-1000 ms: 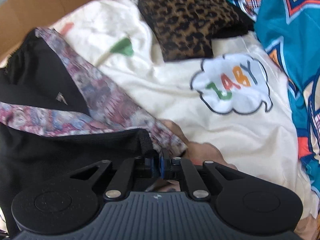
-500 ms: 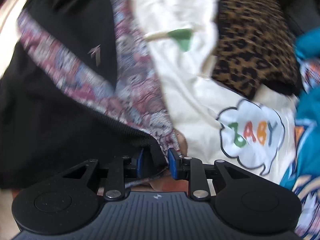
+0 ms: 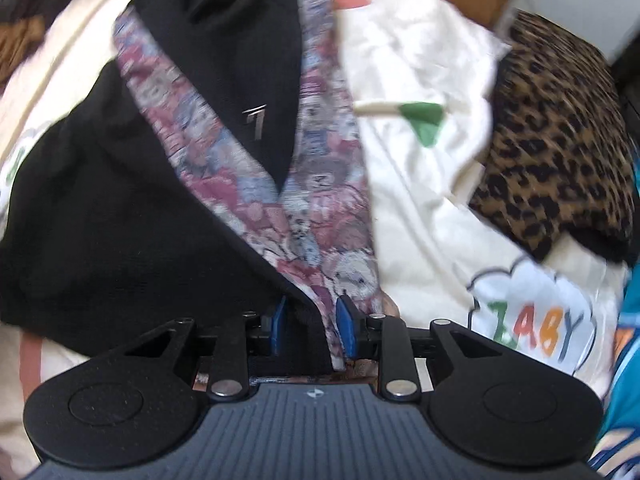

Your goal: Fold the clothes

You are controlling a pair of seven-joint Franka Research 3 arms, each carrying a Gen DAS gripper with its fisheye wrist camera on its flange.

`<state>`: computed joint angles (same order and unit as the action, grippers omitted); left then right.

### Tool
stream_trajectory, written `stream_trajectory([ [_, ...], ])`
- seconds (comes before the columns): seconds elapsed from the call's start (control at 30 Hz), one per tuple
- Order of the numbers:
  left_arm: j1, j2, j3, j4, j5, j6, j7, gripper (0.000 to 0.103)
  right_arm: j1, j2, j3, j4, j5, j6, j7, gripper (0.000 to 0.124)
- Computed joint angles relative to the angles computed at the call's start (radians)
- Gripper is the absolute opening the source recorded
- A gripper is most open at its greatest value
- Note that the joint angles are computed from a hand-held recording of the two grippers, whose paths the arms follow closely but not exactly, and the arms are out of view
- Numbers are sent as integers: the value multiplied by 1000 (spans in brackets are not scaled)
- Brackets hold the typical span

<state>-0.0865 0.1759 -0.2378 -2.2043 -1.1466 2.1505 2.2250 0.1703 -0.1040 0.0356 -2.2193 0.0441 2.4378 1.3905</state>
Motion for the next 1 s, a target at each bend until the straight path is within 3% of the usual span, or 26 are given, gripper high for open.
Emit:
stream_trajectory([
  [0.13, -6, 8, -4, 10, 17, 1, -32, 18, 3, -43, -18, -81, 106, 80, -103, 10],
  [0.27, -10, 12, -10, 19, 23, -5, -30, 18, -13, -41, -31, -99, 175, 116, -100, 7],
  [0.3, -11, 13, -12, 21, 24, -3, -29, 16, -18, -39, -33, -99, 181, 120, -96, 7],
  [0.33, -12, 15, -13, 22, 23, 1, -28, 7, -25, -38, -34, -100, 183, 123, -84, 7],
  [0.37, -15, 13, -14, 20, 32, 9, -31, 6, -32, -35, -38, -99, 190, 122, -71, 7],
  [0.6, -25, -29, -5, -7, 119, 11, -50, 4, -57, -8, -62, -88, 297, 73, -67, 6],
  [0.77, -32, -21, -5, 2, 159, 15, -49, 3, -60, -1, -63, -97, 355, 102, -88, 10],
  [0.9, -32, -16, -8, 7, 175, 19, -45, 3, -71, -29, -65, -106, 348, 106, -68, 27],
  [1.0, -29, -16, -7, 6, 178, 17, -42, 3, -76, -59, -67, -118, 341, 103, -80, 28],
])
